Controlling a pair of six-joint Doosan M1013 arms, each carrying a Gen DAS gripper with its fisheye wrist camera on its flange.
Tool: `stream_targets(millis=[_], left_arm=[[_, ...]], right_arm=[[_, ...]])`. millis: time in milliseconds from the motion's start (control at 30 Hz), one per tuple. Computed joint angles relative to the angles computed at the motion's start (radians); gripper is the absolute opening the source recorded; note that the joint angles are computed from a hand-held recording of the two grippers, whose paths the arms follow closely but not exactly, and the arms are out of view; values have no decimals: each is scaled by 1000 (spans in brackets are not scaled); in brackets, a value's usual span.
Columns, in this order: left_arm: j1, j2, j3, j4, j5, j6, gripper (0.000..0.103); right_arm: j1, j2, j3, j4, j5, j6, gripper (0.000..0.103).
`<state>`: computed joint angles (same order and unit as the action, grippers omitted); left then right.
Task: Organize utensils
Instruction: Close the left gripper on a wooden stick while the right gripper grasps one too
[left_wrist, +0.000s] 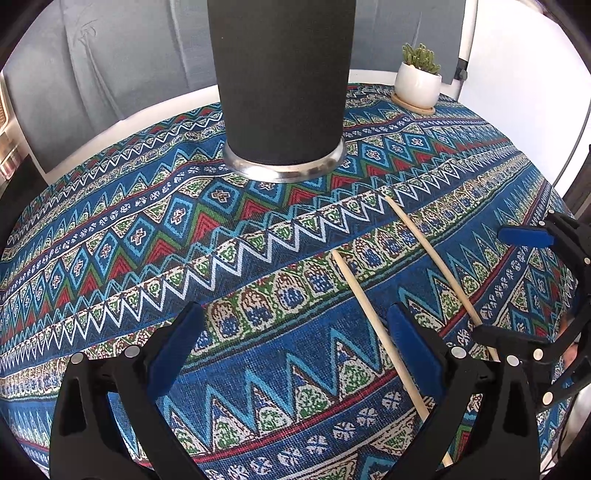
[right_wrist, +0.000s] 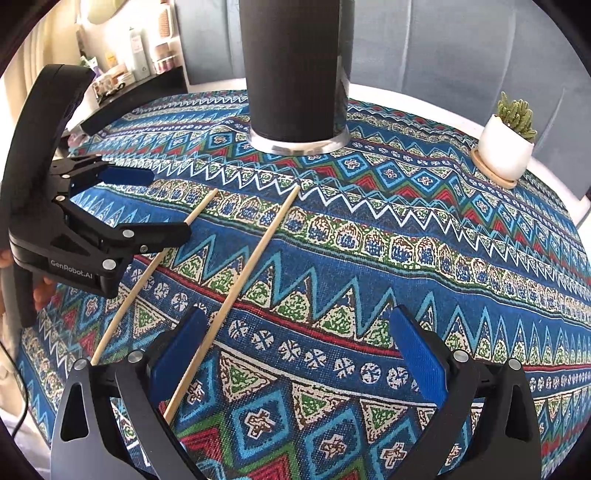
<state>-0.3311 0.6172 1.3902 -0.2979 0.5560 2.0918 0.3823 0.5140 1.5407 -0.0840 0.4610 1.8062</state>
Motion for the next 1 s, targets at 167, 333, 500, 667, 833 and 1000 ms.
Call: stream_targets(millis=[167, 333, 500, 667, 833, 1000], left_arm=[[2, -8, 22, -43, -29, 59, 98], [4, -8, 21, -50, -26, 64, 98], [5, -7, 20, -55, -24, 66, 98], [6, -7, 20, -52, -24, 64, 98], [5, -5, 18, -51, -23, 60, 99], [2, -8, 23, -33, -31, 37, 99]], right_arm=[[-3, 1, -1, 14, 0, -12, 96], [-3, 1, 0, 18, -2, -14, 96], [-3, 1, 0, 17, -1, -13, 96], [-2, 1, 1, 16, -2, -10, 96], [-2, 1, 0, 17, -2, -11, 97], [-2, 1, 1, 15, -3, -9, 97]])
